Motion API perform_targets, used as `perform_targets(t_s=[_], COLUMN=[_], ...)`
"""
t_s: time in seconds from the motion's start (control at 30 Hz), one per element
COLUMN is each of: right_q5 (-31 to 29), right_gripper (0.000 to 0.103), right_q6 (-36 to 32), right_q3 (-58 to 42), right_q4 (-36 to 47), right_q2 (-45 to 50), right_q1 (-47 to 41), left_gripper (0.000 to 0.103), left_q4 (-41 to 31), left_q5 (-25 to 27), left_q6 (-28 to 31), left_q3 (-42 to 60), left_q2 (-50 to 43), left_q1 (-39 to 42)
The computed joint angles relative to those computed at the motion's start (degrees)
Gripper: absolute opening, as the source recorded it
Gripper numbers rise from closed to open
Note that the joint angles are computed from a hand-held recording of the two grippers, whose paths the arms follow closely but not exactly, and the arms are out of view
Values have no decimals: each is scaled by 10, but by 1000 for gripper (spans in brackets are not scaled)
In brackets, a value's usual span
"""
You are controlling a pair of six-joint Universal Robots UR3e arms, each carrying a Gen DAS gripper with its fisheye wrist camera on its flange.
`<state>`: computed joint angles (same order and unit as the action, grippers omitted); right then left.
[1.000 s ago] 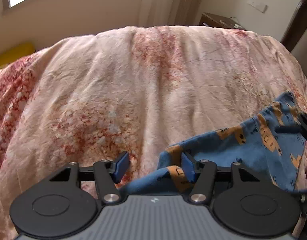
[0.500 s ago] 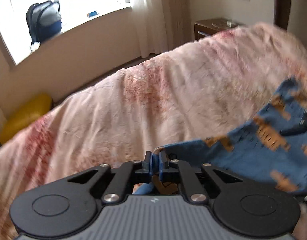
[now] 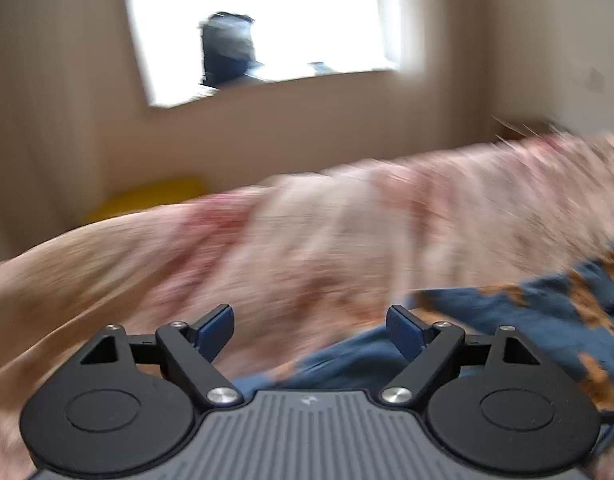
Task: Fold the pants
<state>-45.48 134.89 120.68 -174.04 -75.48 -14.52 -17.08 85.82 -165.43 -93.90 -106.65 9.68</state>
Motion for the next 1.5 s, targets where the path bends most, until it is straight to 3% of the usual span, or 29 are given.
perform_targets(t_s=[0.1,0.13,0.23,0.37,0.57,0.63,0.7,0.77,0.87,0.93,1.07,1.17,1.23,1.27,1.4,1.47,1.5], right_q5=[19,20,24,18,-46,-60,-59,-63,-64,-64,-60,-59,-58,-57,-55,-55,-55], right_gripper=[102,102,102,102,102,102,102,102,102,102,102,102,102,102,102,102,102], right_q6=[-37,-49,-80,-85,8,30,40,38,29,29,32,31,30,30,30,32,32], right_q3=[19,26,33,43,35,21,11,10,15,12,8,10,9,9,8,9,9], right_q4=[4,5,29,27,-75,-79,-62,-61,-69,-63,-50,-49,-46,-45,-38,-38,-38], right_q2=[-17,-23,-36,-44,-4,13,23,28,31,34,33,31,30,30,28,27,27], right_q1=[8,12,24,32,51,53,52,56,61,63,60,59,58,58,56,56,56], left_gripper=[88,88,88,83,56,27,20,14,13,12,17,27,57,61,64,62,56], left_q4=[55,48,-1,-16,-16,15,56,139,244,252,223,166,166,166,122,99,82], left_q5=[51,45,-32,-184,-252,-221,-99,10,131,144,148,53,-15,-39,-155,-179,-179], left_q6=[-10,-15,-51,-74,-97,-120,-131,-93,9,49,-10,-20,-24,-36,-60,-56,-48], left_q3=[-134,-166,-246,-340,-364,-366,-350,-350,-344,-330,-309,-322,-343,-350,-352,-343,-335], left_q2=[104,138,232,291,259,248,231,204,145,120,100,125,137,145,151,147,149], left_q1=[42,70,177,306,315,279,193,105,-4,-31,-2,92,148,170,249,263,261])
